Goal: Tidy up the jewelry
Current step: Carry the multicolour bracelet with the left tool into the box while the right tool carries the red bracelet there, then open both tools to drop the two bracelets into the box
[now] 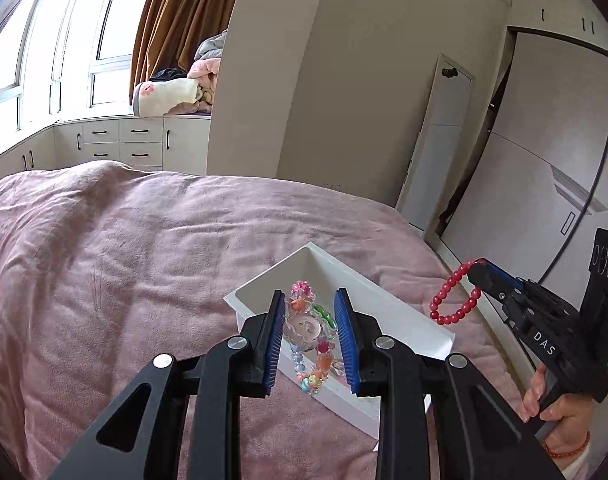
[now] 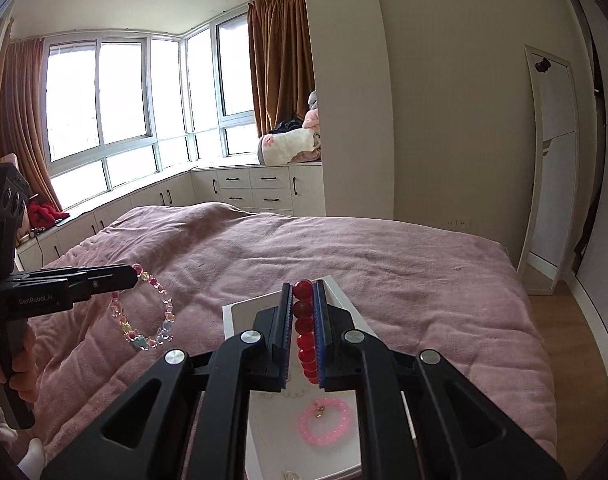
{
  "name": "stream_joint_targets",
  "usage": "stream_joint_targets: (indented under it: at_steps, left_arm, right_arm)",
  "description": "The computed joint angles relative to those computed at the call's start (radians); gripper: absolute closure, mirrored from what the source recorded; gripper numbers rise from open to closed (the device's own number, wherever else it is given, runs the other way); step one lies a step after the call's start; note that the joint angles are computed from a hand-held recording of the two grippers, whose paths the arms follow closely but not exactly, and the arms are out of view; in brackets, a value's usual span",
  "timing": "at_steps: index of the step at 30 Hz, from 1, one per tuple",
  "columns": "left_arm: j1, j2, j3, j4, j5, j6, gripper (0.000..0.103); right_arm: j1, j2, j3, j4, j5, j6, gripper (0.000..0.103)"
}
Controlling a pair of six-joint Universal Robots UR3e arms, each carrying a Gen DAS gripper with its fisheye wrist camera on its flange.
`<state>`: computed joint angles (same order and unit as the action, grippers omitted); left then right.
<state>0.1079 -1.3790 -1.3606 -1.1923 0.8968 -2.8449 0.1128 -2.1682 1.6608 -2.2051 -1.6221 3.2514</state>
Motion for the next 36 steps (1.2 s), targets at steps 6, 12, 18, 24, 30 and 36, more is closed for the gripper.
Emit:
stream_joint_targets:
  at_steps: [6, 12, 18, 24, 30, 36]
  left_arm:
    - [-0.217, -0.223, 0.171, 0.082, 0.177, -0.060, 0.073]
    - [-0.334, -0.386, 0.251, 0.108, 0.310, -0.066, 0.073]
    - [-0.352, -0.493, 0.296, 0.106, 0.333, -0.121, 0.073]
    - [-0.383, -0.566, 0.338, 0.114, 0.383, -0.094, 0.073]
    - [-0.400, -0.624, 0.363, 0.132, 0.408, -0.125, 0.073]
    - [-0.418, -0.620, 0.314, 0.173, 0.465, -0.116, 0.063]
  right_arm:
    - [-0.074, -0.044, 0.042, 0.052, 0.047, -0.047, 0.093]
    - [-0.145, -0.065, 0.096, 0.076, 0.125, -0.080, 0.093]
    - [-0.223, -0.085, 0.173, 0.091, 0.206, -0.097, 0.093]
    - [-0.239, -0.063, 0.207, 0.087, 0.232, -0.102, 0.093]
    - [-0.258, -0.062, 0.240, 0.094, 0.250, -0.117, 0.093]
    - [-0.242, -0.052, 0.250, 0.080, 0.228, -0.109, 0.090]
